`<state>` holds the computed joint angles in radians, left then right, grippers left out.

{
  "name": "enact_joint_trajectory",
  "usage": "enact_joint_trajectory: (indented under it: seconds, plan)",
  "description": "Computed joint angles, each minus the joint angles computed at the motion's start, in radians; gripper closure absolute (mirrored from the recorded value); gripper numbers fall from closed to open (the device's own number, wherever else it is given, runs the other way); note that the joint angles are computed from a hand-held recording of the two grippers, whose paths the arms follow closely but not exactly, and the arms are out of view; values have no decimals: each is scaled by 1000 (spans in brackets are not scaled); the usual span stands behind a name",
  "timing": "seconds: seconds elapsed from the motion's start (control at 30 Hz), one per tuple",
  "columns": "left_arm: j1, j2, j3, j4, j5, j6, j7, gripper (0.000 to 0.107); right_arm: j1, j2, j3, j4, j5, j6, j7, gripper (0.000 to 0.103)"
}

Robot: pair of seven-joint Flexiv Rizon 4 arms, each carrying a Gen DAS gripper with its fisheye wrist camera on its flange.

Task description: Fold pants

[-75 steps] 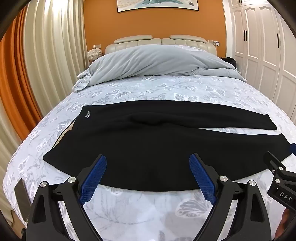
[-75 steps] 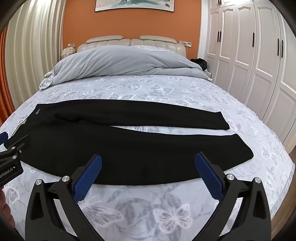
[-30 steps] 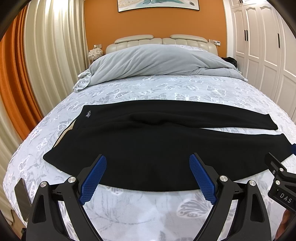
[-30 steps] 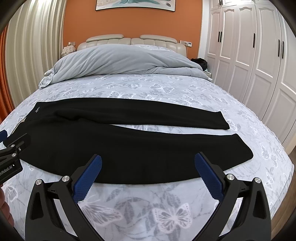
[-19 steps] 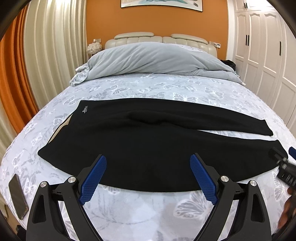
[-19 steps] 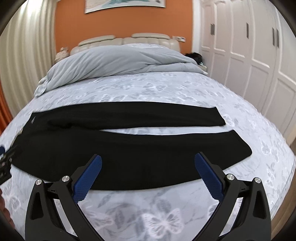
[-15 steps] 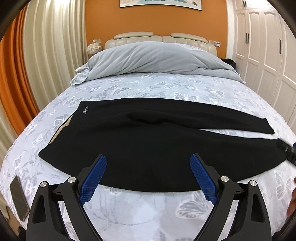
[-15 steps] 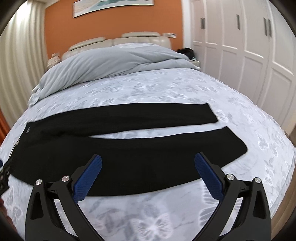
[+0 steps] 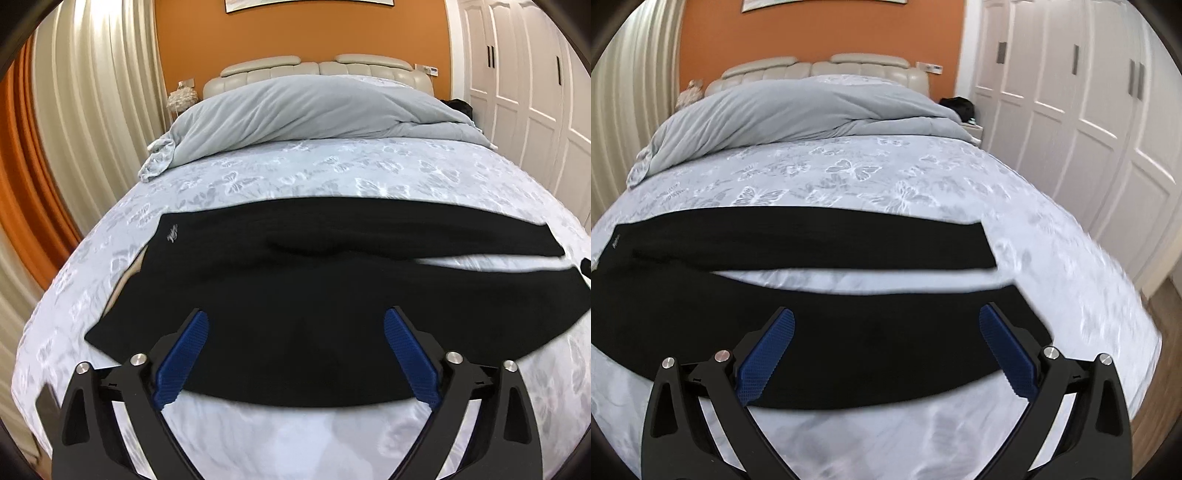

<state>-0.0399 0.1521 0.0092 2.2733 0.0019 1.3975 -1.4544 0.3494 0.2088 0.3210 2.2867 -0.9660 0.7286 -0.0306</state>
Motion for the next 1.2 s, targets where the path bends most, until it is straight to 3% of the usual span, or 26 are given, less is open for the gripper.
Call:
enact_joint_trajectory:
  seconds: [0.1,0.2,0.27,0.37,0.57,0.63,0.77,0.87,0.9,0.93,0.97,1.0,1.03,1.1,1.17,1.2]
  plan:
    - [-7,-97,32,-107,-125,-43,117,12,-65,-30,-96,2,24,140,-108,5]
    - [53,-236,29,-277,-83,-103,105,12,-138,-110,-158,-33,12,229,-162,5]
    - [67,-345,61,-416,0,-156,36,12,-174,-171,-192,-65,27,284,-187,5]
    - [88,-494,93,-600,-9,-255,-11,12,-216,-253,-239,-106,30,366,-152,5]
    - [146,-764,133,-949,-40,-443,-114,12,-240,-388,-301,-189,46,398,-176,5]
    - [163,-825,136,-1034,-52,-501,-144,12,-238,-418,-321,-205,54,396,-175,5]
    - [225,-909,80,-1125,-127,-581,-135,12,-252,-477,-348,-218,119,504,-180,5]
    - [226,-918,71,-1108,-131,-502,-115,18,-223,-492,-386,-222,59,512,-179,5]
    - [220,-916,76,-1104,-128,-492,-106,35,-218,-494,-390,-224,48,510,-187,10]
    - [209,-913,89,-1105,-109,-484,-119,62,-208,-492,-399,-226,20,501,-180,41]
    - [220,-906,70,-1091,-131,-473,-91,79,-218,-497,-389,-227,37,530,-206,69]
    - [245,-898,24,-1077,-201,-488,-39,98,-223,-498,-376,-230,75,535,-230,75]
    - [252,-885,11,-1055,-206,-466,-44,99,-212,-487,-392,-224,54,538,-202,100]
    - [234,-838,23,-996,-197,-400,-43,100,-210,-468,-393,-214,52,548,-196,100]
    - [254,-779,-13,-924,-204,-351,-23,100,-207,-415,-412,-184,-54,570,-120,100]
    - [259,-724,-21,-857,-264,-326,27,100,-216,-383,-408,-168,-100,579,-92,100]
